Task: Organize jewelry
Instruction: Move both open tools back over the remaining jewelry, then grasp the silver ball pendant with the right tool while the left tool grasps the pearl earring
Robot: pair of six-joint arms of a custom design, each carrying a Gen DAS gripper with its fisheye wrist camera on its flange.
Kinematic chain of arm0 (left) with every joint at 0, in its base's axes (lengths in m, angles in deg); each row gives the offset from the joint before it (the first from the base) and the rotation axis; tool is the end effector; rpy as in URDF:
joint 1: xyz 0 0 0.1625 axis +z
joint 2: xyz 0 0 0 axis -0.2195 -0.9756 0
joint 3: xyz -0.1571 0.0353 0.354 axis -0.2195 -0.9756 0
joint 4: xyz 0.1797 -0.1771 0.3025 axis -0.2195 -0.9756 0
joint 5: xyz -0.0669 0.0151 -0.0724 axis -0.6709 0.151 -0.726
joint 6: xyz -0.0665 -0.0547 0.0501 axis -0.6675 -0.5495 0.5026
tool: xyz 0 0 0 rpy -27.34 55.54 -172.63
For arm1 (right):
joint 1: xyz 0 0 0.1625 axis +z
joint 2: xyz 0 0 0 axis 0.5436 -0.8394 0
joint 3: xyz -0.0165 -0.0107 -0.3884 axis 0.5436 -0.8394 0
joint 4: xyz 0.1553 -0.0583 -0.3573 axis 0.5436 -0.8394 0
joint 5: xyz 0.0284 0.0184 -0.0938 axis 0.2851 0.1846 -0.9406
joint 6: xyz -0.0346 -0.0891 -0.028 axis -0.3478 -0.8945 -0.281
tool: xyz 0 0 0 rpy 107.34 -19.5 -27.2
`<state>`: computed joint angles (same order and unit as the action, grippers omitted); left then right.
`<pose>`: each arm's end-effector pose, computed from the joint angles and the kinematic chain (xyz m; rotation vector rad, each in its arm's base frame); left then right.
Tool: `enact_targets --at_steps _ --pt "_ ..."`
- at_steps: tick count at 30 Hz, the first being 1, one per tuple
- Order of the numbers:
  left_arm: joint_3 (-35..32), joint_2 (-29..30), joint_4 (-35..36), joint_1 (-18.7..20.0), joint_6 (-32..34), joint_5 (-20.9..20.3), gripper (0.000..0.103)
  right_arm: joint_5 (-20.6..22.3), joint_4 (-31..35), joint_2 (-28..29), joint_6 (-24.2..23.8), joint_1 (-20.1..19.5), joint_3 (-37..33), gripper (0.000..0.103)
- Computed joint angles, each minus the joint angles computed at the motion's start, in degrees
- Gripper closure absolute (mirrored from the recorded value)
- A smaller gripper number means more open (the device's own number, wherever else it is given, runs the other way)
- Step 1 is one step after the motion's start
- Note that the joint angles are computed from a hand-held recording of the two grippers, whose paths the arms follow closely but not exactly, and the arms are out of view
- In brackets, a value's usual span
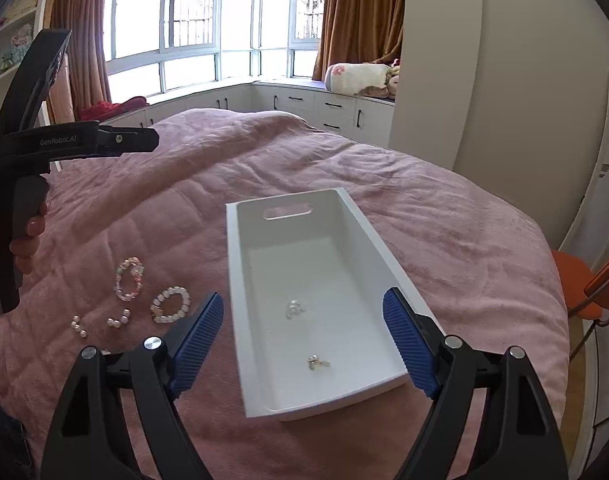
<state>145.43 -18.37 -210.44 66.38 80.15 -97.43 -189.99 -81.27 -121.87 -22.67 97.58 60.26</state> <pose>-0.1597 -0.5497 0.5361 0.6026 2.3989 -1.0224 0.5094 -0.4979 0.1221 0.8278 -2.2393 0.9059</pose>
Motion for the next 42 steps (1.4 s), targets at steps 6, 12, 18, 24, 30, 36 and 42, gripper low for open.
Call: enact_targets --at_steps 6,12,18,24,30,36,42 --pt "1.95 -8.03 2.95 1.09 1.58 4.38 0.009 3.56 -2.05 3.54 -1.49 2.59 -2.32 0.018" --pt "7.26 -15.06 3.15 3.56 4.63 7.81 0.009 5.88 -1.08 9.31 -2.62 4.54 -7.11 0.018" --pt "13.46 -20.31 2.77 8.13 5.84 8.17 0.009 8.62 0.7 14.76 -3.17 4.8 -11.09 0.018" --pt "20.45 -22.52 -2.62 12.2 7.27 8.87 0.009 9.09 2.57 19.09 -2.73 4.14 -12.89 0.024" --pt "24.07 -23.14 -4.14 14.75 6.54 7.42 0.009 9.96 4.23 21.4 -1.11 2.92 -12.77 0.03" --pt "26.57 -23.31 -3.67 15.94 5.8 6.31 0.021 8.89 6.95 23.0 1.54 2.02 -12.43 0.042" --pt "27.89 -22.59 -2.53 17.64 4.93 5.8 0.039 8.64 10.1 23.21 3.77 1.33 -12.11 0.05"
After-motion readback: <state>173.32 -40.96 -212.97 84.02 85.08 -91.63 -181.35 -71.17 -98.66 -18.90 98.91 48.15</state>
